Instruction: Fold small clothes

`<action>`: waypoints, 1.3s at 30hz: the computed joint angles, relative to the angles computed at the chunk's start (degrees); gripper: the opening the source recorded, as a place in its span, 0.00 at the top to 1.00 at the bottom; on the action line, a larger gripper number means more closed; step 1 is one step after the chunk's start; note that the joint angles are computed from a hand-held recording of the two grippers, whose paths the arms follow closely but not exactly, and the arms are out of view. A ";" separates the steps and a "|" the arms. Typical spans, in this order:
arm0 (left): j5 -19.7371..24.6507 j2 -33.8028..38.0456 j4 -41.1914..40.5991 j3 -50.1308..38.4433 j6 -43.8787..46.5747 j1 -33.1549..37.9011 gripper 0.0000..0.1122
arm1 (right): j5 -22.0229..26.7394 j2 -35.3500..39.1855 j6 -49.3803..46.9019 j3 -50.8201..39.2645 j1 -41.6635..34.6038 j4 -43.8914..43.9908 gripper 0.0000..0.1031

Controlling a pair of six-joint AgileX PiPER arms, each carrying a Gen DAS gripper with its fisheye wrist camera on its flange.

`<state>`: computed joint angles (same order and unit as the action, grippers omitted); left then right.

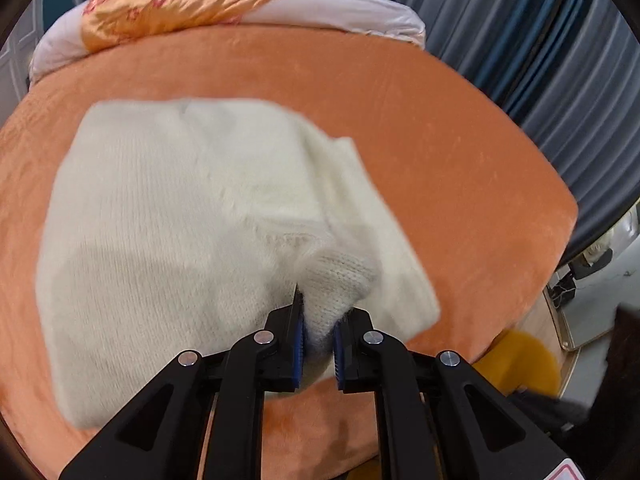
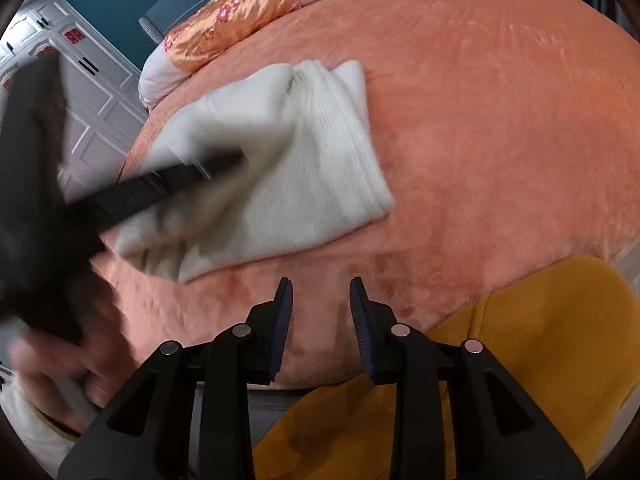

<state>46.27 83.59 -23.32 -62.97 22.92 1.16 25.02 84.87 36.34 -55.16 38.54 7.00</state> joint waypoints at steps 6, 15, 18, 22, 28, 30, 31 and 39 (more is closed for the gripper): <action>4.01 -8.51 -3.10 2.54 7.86 6.75 0.47 | -0.23 0.00 -17.51 -3.85 -6.62 16.75 0.56; 5.22 -17.40 3.69 12.82 13.40 19.08 0.33 | 9.68 15.25 -26.28 -24.68 -10.55 27.45 0.26; 3.04 -15.27 5.86 13.28 10.62 21.59 0.33 | 15.91 22.69 -25.32 -34.67 -10.03 27.97 0.25; 3.28 -11.77 2.41 11.56 11.16 25.69 0.33 | 21.09 30.15 -18.87 -45.51 -7.33 22.44 0.25; 1.90 -11.90 -3.55 10.74 13.75 29.46 0.33 | 20.32 28.47 -23.87 -53.83 -4.51 17.81 0.79; -0.45 -12.31 -0.57 10.87 10.33 27.35 0.33 | 16.02 23.27 -29.11 -50.45 -4.82 21.52 0.79; -1.68 -10.94 3.18 10.22 6.64 25.55 0.37 | 12.51 19.57 -30.20 -46.99 -4.57 20.30 0.79; -4.21 -6.11 7.72 11.16 -0.01 21.55 0.44 | 9.20 21.31 -28.06 -25.15 -13.00 20.94 0.79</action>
